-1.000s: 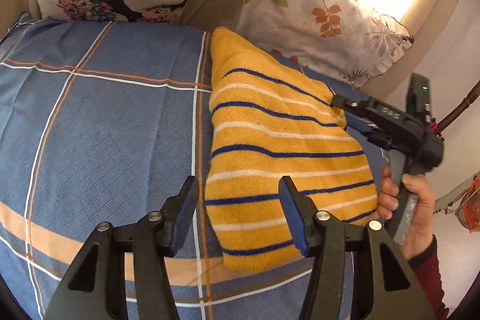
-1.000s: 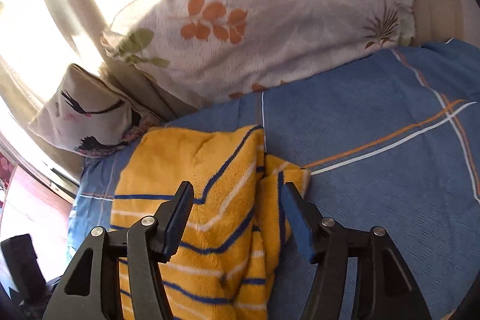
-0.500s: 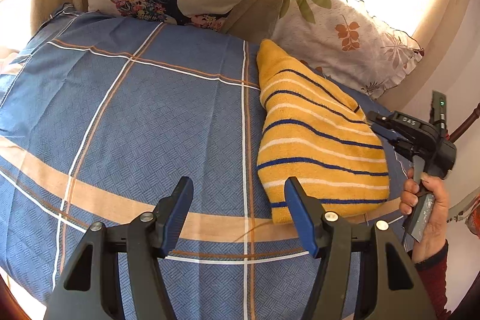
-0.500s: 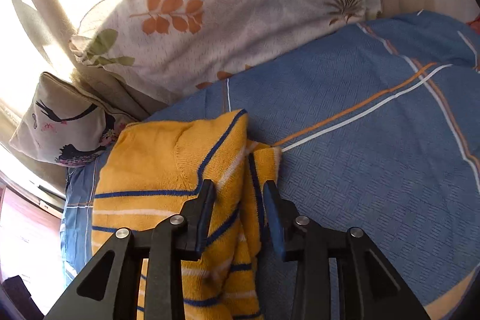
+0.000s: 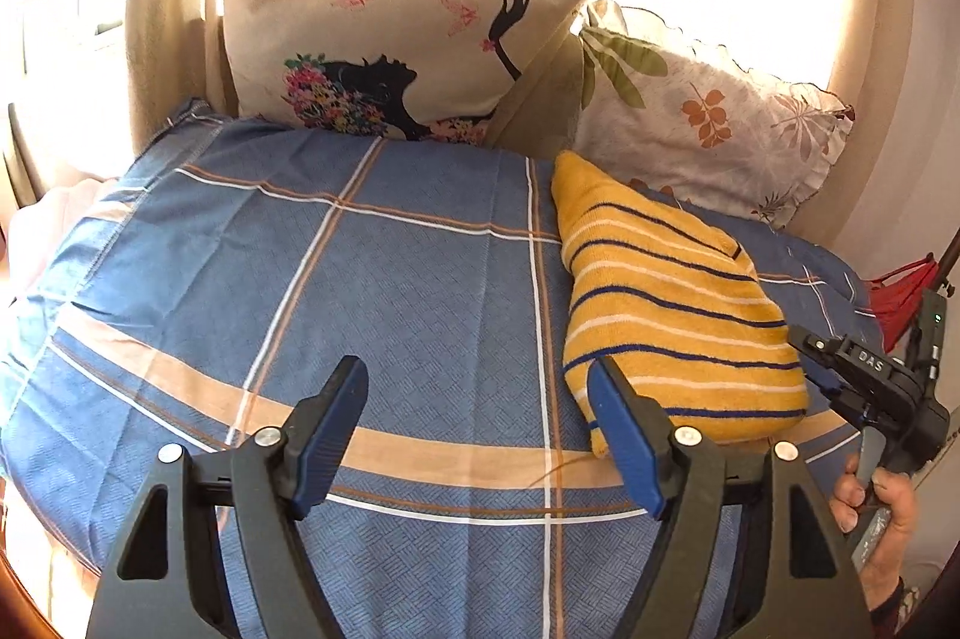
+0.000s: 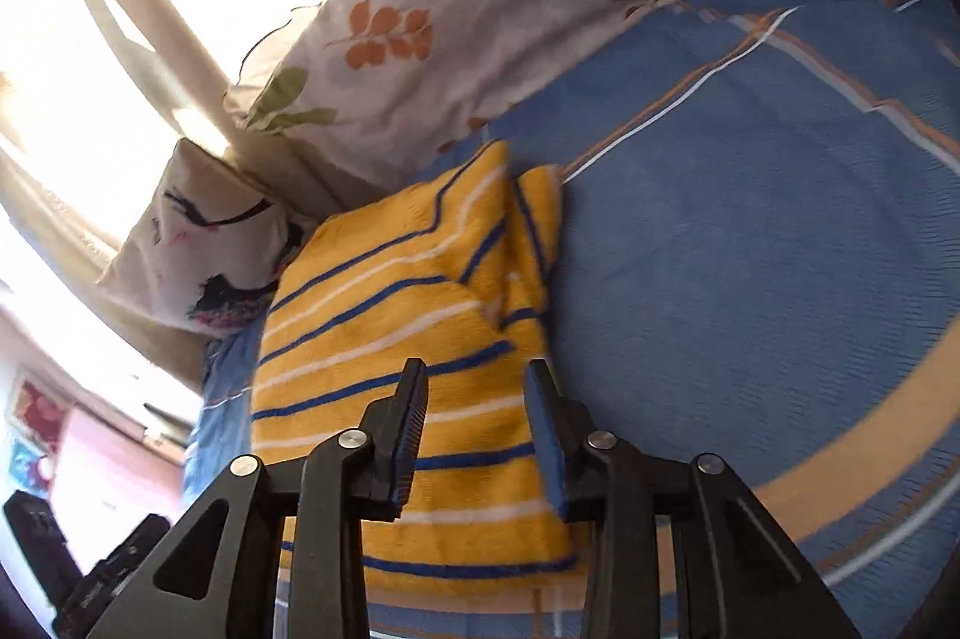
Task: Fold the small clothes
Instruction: 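Release the folded sweater and pull both grippers back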
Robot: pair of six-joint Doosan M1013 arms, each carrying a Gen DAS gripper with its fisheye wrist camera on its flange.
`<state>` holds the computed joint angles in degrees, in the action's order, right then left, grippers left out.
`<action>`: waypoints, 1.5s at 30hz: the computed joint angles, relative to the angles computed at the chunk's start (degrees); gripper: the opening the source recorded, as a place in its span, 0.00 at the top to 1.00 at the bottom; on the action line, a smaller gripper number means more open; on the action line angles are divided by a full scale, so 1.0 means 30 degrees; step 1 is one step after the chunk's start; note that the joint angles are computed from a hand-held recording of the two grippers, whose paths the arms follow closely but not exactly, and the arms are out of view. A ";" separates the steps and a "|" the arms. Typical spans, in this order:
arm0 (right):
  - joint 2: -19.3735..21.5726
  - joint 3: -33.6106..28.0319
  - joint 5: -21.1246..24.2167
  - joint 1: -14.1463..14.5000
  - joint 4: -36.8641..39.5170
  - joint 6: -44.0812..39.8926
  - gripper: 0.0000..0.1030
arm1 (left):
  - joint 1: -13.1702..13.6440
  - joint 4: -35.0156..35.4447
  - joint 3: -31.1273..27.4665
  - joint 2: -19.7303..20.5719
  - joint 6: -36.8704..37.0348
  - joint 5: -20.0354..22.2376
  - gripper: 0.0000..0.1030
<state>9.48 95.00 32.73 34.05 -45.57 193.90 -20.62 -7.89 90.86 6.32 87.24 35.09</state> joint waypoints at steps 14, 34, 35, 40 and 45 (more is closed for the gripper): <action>-0.0175 -0.1195 0.4311 0.3557 -0.4239 0.0913 0.27 | -0.1423 1.5171 0.2775 -0.3072 -1.3388 -0.3743 0.02; 0.1329 -0.3066 0.6020 0.4595 -0.1925 -0.2594 0.20 | -0.0957 1.1251 0.2884 -0.2983 -1.0375 -0.2648 0.02; 0.1461 -0.3235 0.6111 0.4556 -0.1710 -0.2982 0.20 | -0.0872 1.0479 0.2793 -0.2886 -0.9677 -0.2558 0.02; 0.1880 -0.3665 0.6289 0.4332 -0.1158 -0.3719 0.20 | -0.0992 0.9399 0.2363 -0.2251 -0.8134 -0.1554 0.02; 0.2068 -0.3654 0.6436 0.4080 -0.0729 -0.4102 0.18 | -0.1303 0.9028 0.1904 -0.1409 -0.7263 -0.0313 0.02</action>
